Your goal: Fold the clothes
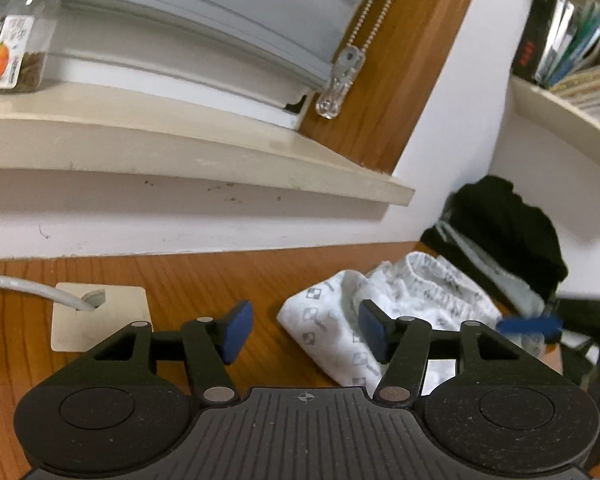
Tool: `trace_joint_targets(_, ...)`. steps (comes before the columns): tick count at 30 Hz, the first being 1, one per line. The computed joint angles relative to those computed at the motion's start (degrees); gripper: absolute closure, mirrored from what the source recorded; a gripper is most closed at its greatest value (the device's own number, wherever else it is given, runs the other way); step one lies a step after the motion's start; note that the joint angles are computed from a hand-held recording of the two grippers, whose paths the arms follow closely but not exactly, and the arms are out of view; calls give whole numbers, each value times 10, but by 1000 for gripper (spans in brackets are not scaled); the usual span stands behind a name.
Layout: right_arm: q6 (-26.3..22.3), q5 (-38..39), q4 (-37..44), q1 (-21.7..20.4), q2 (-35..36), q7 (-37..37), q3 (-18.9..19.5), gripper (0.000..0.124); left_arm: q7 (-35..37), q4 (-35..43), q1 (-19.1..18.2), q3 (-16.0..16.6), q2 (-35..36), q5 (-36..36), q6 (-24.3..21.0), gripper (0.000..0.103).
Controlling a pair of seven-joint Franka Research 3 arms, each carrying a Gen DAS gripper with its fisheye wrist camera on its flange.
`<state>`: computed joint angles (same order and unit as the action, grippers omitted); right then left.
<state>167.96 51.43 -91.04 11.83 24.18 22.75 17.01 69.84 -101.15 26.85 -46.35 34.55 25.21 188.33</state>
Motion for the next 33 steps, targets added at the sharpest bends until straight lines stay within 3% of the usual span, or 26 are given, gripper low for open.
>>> trace_joint_targets(3,32,-92,37,51,27,113,-74,60,-4,-1,-7,10,-5,-4,-1,40)
trace_joint_targets(5,11,-170,86,90,60,203,-137,81,-8,-1,-18,25,-11,-9,-1,40)
trace_joint_targets(6,-26,-213,126,112,85,262,-177,102,-10,-2,-22,32,-14,-11,-1,40)
trace_joint_targets(8,-79,-282,206,138,137,347,-231,103,-11,-2,-23,34,-15,-12,-2,40)
trace_joint_targets(11,-131,-354,309,148,205,412,-270,98,-8,0,-23,33,-13,-13,-5,40)
trace_joint_targets(14,-207,-392,401,132,256,441,-269,93,1,1,-19,27,-10,-15,-12,40)
trace_joint_targets(15,-209,-399,403,127,257,448,-266,96,4,1,-20,27,-10,-18,-13,40)
trace_joint_targets(16,-207,-405,401,121,256,455,-262,116,7,0,-20,27,-11,-20,-14,40)
trace_joint_targets(20,-156,-413,331,98,211,495,-244,117,18,1,-18,23,-9,-29,-14,40)
trace_joint_targets(21,-151,-417,319,93,202,507,-241,115,19,2,-19,23,-9,-31,-15,40)
trace_joint_targets(24,-117,-443,267,89,176,536,-241,85,26,3,-23,26,-10,-36,-19,40)
trace_joint_targets(25,-94,-447,241,84,162,535,-232,83,28,3,-24,27,-10,-38,-20,40)
trace_joint_targets(28,-42,-437,155,53,109,497,-176,83,32,4,-31,34,-12,-46,-21,35)
trace_joint_targets(33,-24,-347,63,-11,47,359,-58,82,42,6,-35,38,-13,-56,-24,35)
